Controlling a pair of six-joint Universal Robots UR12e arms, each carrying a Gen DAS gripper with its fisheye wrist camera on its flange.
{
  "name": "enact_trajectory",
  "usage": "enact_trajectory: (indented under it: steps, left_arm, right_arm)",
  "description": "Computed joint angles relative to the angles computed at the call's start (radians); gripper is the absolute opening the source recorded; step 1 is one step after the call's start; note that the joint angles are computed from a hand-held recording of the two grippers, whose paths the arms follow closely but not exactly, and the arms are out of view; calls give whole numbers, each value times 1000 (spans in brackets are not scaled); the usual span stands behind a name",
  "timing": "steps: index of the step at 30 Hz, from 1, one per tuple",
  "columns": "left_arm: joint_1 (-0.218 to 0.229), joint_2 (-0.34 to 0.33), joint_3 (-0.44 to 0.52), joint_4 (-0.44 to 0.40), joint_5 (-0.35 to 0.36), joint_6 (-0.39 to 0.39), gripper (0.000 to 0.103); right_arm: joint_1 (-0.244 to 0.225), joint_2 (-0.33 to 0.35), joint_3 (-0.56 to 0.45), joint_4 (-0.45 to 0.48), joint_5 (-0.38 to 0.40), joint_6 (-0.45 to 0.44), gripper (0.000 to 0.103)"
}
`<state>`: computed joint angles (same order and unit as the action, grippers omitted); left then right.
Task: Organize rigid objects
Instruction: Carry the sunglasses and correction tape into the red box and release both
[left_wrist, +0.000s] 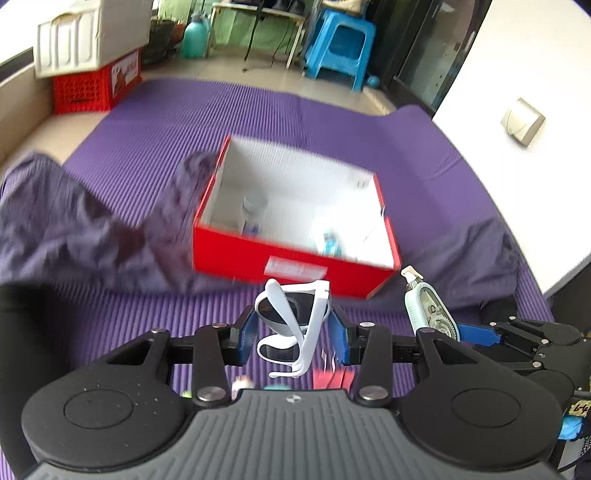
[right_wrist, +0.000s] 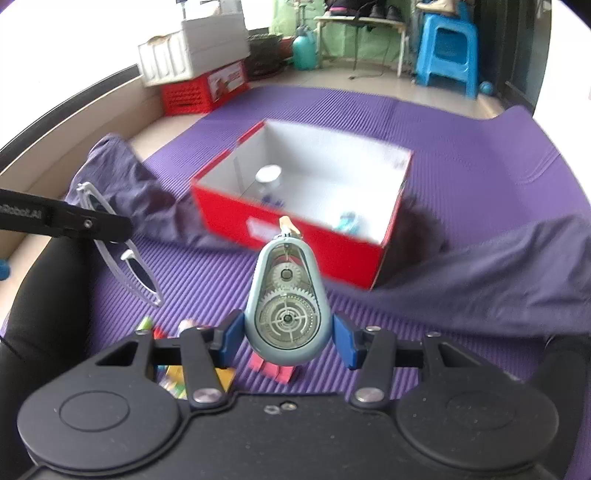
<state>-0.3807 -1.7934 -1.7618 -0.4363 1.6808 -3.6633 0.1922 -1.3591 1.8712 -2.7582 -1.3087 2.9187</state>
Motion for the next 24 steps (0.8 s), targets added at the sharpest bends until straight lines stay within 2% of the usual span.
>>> enact_trajectory:
  steps: [10,17,24]
  left_arm:
    - [23,-90,137,-32,9,64,40]
    - [44,-177,251,-86,-4,84,40]
    - [56,-283,363,-165,16,103,40]
  right_arm:
    - [3,84,-124,-16,-44,42,51]
    - [14,181,-239,7,-98,48,51]
    - [31,286,-344,50,-152,38,51]
